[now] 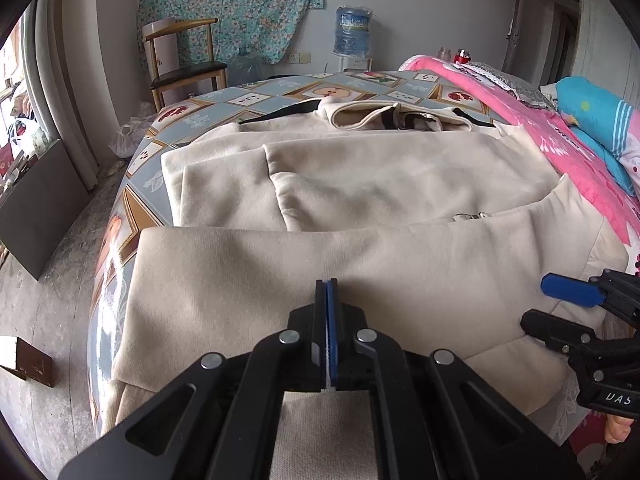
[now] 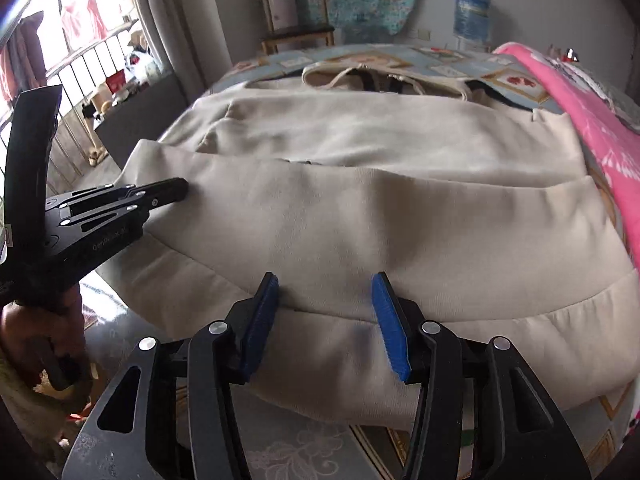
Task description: Fold large clothes
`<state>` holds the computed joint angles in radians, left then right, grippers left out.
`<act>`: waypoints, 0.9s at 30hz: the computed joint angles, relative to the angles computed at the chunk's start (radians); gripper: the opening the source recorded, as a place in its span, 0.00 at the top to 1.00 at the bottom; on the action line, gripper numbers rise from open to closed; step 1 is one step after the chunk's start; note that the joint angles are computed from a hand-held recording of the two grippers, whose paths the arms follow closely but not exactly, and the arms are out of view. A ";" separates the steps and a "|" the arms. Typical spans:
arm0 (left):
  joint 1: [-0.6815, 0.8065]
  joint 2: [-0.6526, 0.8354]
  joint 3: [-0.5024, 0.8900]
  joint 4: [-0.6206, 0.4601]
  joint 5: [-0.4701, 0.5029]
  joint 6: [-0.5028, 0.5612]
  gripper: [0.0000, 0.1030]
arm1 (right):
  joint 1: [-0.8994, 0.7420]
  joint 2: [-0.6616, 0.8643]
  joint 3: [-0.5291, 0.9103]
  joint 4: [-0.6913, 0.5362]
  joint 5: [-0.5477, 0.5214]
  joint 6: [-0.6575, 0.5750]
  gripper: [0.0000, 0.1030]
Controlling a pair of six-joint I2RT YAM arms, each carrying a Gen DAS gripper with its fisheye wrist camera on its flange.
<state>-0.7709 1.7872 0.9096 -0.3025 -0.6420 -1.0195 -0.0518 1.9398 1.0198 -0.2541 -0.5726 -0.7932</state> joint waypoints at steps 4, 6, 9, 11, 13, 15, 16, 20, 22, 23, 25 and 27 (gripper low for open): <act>-0.053 -0.054 -0.022 -0.008 -0.044 -0.012 0.98 | -0.008 0.004 0.030 -0.045 0.001 0.006 0.54; -0.097 -0.089 -0.032 0.004 -0.056 -0.006 0.98 | -0.009 0.003 0.017 -0.025 0.002 0.003 0.54; -0.136 -0.094 -0.028 0.059 0.009 0.029 0.98 | -0.012 0.013 0.025 -0.030 -0.007 0.012 0.54; -0.143 -0.046 0.004 0.069 0.056 0.035 0.98 | -0.007 0.016 0.025 -0.022 -0.004 0.021 0.54; -0.140 0.028 0.056 0.037 0.084 0.025 0.98 | -0.001 0.021 0.032 -0.023 0.003 0.027 0.54; -0.152 0.042 0.052 0.054 0.064 0.018 0.98 | -0.011 0.012 0.046 -0.059 -0.001 0.024 0.54; -0.152 0.041 0.052 0.053 0.065 0.019 0.98 | -0.025 0.001 0.050 -0.076 -0.015 0.020 0.55; -0.154 0.038 0.044 0.059 0.065 0.024 0.97 | -0.099 -0.050 0.044 -0.130 -0.078 -0.050 0.54; -0.156 0.041 0.050 0.050 0.059 0.022 0.97 | -0.125 -0.072 0.005 -0.093 -0.070 -0.091 0.54; -0.158 0.042 0.051 0.047 0.056 0.019 0.97 | -0.130 -0.067 -0.006 -0.078 -0.054 -0.101 0.54; -0.159 0.041 0.050 0.050 0.054 0.013 0.97 | -0.129 -0.024 -0.010 -0.048 -0.011 -0.095 0.55; -0.158 0.038 0.047 0.052 0.056 0.009 0.97 | -0.130 -0.008 -0.041 0.020 -0.017 -0.089 0.55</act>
